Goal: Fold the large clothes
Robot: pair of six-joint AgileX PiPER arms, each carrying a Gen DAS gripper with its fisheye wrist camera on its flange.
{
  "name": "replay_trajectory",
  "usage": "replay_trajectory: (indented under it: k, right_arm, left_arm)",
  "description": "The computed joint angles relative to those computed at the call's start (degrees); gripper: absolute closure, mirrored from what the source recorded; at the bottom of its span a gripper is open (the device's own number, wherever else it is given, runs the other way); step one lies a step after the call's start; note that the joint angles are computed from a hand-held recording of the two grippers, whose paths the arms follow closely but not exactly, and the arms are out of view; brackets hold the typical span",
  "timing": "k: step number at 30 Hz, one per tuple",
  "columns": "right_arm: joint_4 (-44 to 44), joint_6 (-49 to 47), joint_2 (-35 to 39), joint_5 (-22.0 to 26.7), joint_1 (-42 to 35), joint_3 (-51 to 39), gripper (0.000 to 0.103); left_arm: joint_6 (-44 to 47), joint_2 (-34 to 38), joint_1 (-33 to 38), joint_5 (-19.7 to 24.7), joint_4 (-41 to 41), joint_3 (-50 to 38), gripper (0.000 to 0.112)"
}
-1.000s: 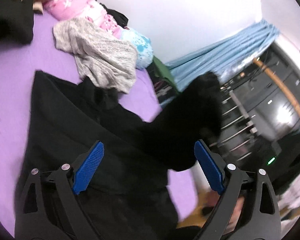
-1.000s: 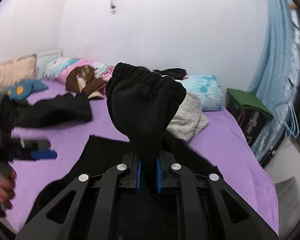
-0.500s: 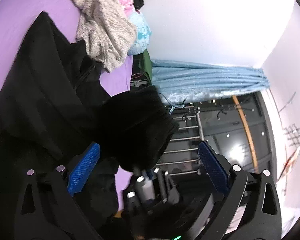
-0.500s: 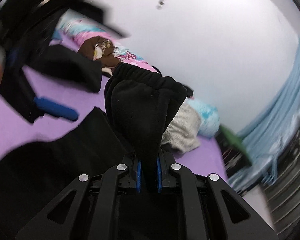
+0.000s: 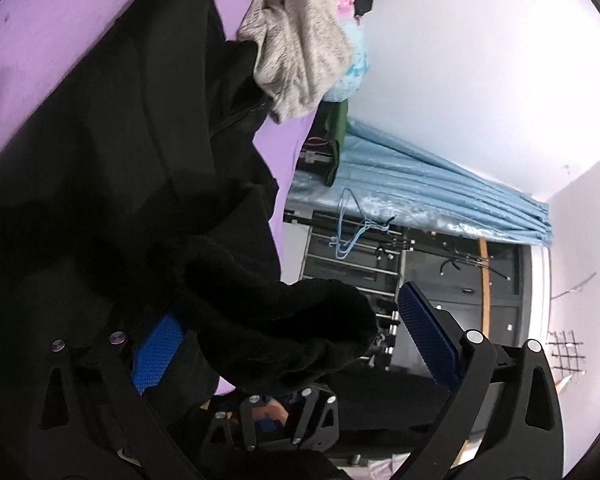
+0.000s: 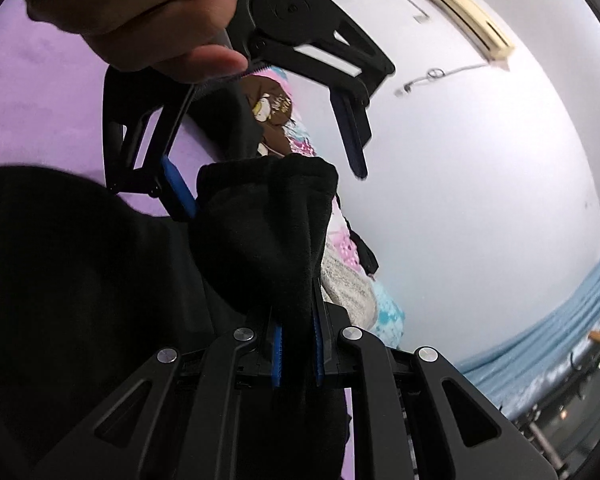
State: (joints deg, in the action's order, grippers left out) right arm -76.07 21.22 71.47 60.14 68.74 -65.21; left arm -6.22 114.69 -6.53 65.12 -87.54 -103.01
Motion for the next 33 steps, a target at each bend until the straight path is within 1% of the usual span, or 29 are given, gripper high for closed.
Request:
replay_trajectory:
  k: [1,3,4,6,7,9,10,11,12,13,14,15,16,17,18,19,20,23,25,26,28,30,31,32,33]
  right_arm:
    - [0.41,-0.24,-0.33,-0.12,-0.15,0.01,0.092]
    - [1.22,-0.79,-0.73,-0.03,-0.45,-0.54,0.092]
    - [1.37,-0.92,-1.10,-0.15,-0.32,-0.38,0.092]
    - [1.03,-0.91,-1.33,-0.88,-0.57,0.29,0.092]
    - [1.26,-1.31,-1.39,-2.29,-1.78,0.59,0.092]
    - [2.33,-2.28,-1.67,-3.26,-2.58,0.53,0.091]
    - [2.59,-2.19,-1.75,-2.74,-2.10,0.55,0.091]
    - [3.47,-2.47,-2.01,-2.74,-2.15,0.53,0.091]
    - [5.69,-5.03,-1.60,-4.42,-4.42,-1.65,0.088]
    - [6.53,-5.31,-1.68,-4.56,-4.68,-2.04,0.084]
    - [7.04,-4.89,-1.83,-4.64,-4.85,-2.45,0.077]
    - [8.66,-5.04,-1.99,-4.93,-5.49,-3.38,0.062]
    - [10.43,-5.48,-2.13,-5.46,-6.43,-4.19,0.053]
    - [11.23,-5.44,-2.46,-6.15,-7.15,-4.51,0.039]
    - [9.74,-3.77,-3.34,-6.35,-6.83,-4.21,0.032]
    - [10.20,-4.02,-3.81,-6.45,-6.91,-4.39,0.030]
    - [12.95,-5.92,-4.36,-6.80,-7.58,-5.41,0.025]
    - [20.43,-10.63,-5.90,-7.84,-10.37,-7.17,0.023]
    - [27.10,-14.08,-7.28,-8.49,-13.93,-7.85,0.022]
    - [31.94,-16.77,-7.51,-8.81,-17.34,-8.90,0.020]
    - [39.28,-20.64,-7.40,-9.08,-23.09,-10.15,0.018]
    - [48.14,-24.85,-6.87,-9.13,-31.08,-11.39,0.018]
    - [51.25,-25.93,-6.99,-9.20,-34.67,-11.12,0.018]
    - [55.22,-27.75,-6.80,-9.63,-38.97,-10.90,0.018]
    - [60.95,-30.73,-5.82,-9.35,-44.24,-12.09,0.018]
  left_arm:
    - [0.33,-0.08,0.03,-0.13,-0.45,0.41,0.021]
    - [1.63,-0.81,0.37,-0.52,-1.40,2.22,0.041]
    - [2.32,-1.03,0.46,-0.81,-1.88,3.01,0.042]
    - [3.76,-1.18,0.30,-1.45,-3.37,4.43,0.052]
    - [4.24,-0.99,-0.05,-1.99,-3.57,4.36,0.054]
    - [5.71,-1.35,-0.27,-3.03,-3.86,5.19,0.069]
    - [6.61,-1.42,-0.39,-3.43,-4.10,5.39,0.074]
    - [7.79,-1.75,-0.46,-4.08,-4.24,5.64,0.082]
    - [8.41,-2.13,-0.53,-4.71,-4.03,5.77,0.083]
    - [9.17,-2.46,-0.54,-5.26,-3.91,5.93,0.084]
    - [10.65,-2.89,-0.56,-5.95,-4.43,6.33,0.085]
    - [12.50,-3.26,-0.54,-6.65,-5.16,6.53,0.085]
    - [13.29,-3.66,-0.47,-7.56,-4.67,6.19,0.086]
    - [13.20,-4.25,-0.20,-8.40,-3.03,5.61,0.086]
    - [13.44,-4.74,-0.20,-9.80,-1.11,4.85,0.086]
    - [14.57,-5.40,-0.04,-10.96,-0.56,4.92,0.086]
    - [15.40,-6.02,0.19,-12.07,-0.26,5.04,0.086]
    - [18.29,-7.22,0.84,-13.94,-1.32,6.04,0.086]
    - [19.78,-7.82,1.23,-14.56,-1.69,6.61,0.086]
    - [19.61,-7.79,1.41,-14.45,-0.05,5.89,0.086]
    - [16.63,-7.19,1.34,-13.83,7.38,2.62,0.085]
    - [12.78,-6.21,0.62,-13.13,16.57,-0.81,0.085]
    - [11.03,-5.34,0.26,-12.08,20.14,-2.48,0.085]
    - [7.93,-3.69,-0.13,-9.49,24.60,-5.02,0.084]
    - [6.59,-2.81,-0.39,-8.14,26.80,-5.92,0.082]
